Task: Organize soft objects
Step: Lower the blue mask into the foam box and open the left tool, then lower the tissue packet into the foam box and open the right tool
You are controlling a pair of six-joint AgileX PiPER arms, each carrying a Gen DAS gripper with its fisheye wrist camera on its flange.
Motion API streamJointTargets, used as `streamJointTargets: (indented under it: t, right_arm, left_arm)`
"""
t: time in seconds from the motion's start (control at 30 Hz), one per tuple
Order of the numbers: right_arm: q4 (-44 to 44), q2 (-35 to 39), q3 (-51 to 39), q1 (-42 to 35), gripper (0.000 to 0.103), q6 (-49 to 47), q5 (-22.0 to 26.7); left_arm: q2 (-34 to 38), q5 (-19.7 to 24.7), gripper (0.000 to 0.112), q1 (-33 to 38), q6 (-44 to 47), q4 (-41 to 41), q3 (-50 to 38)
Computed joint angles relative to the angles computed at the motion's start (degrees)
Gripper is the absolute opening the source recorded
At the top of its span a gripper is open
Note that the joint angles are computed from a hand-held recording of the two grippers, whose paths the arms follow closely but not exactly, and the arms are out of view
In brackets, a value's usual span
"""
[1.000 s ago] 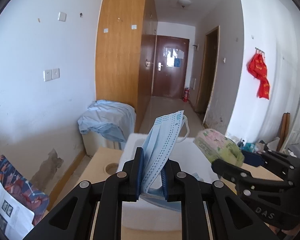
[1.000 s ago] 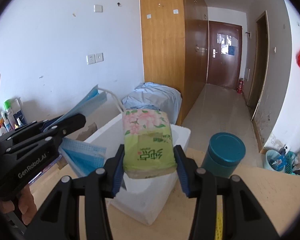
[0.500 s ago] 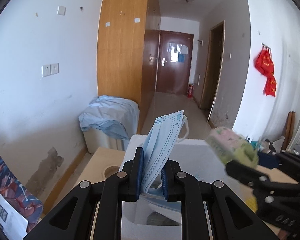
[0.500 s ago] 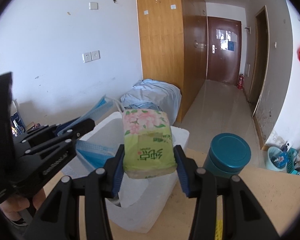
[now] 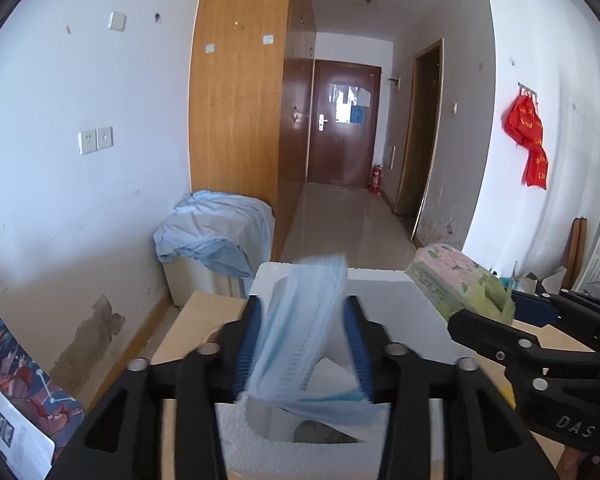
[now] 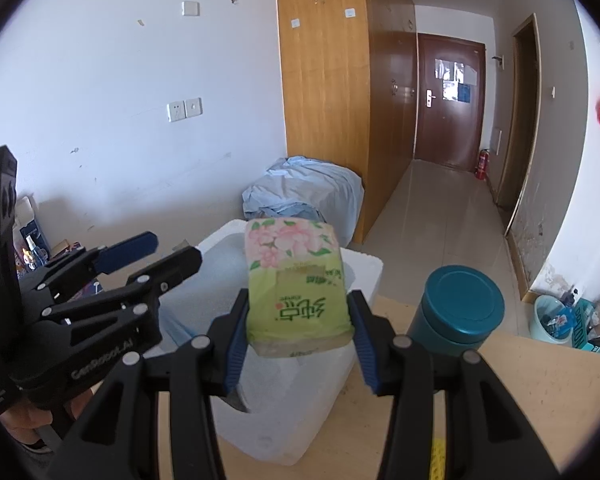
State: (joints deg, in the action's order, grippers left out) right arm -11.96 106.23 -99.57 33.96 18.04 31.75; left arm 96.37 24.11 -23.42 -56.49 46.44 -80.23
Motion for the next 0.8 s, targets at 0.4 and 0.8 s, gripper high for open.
streamJointTargets:
  t: [0.4, 0.8]
  right_arm:
    - [5.63, 3.53, -3.82, -0.65, 0.052, -5.31, 1.11]
    - [5.57, 2.86, -2.34, -0.43, 0.065, -5.36, 0.17]
  left_arm:
    - [-1.12, -1.42, 0.06, 1.05, -1.61, 1.24, 1.83]
    - [-1.31, -1.09, 0.06, 1.45, -2.36, 1.44, 2.27]
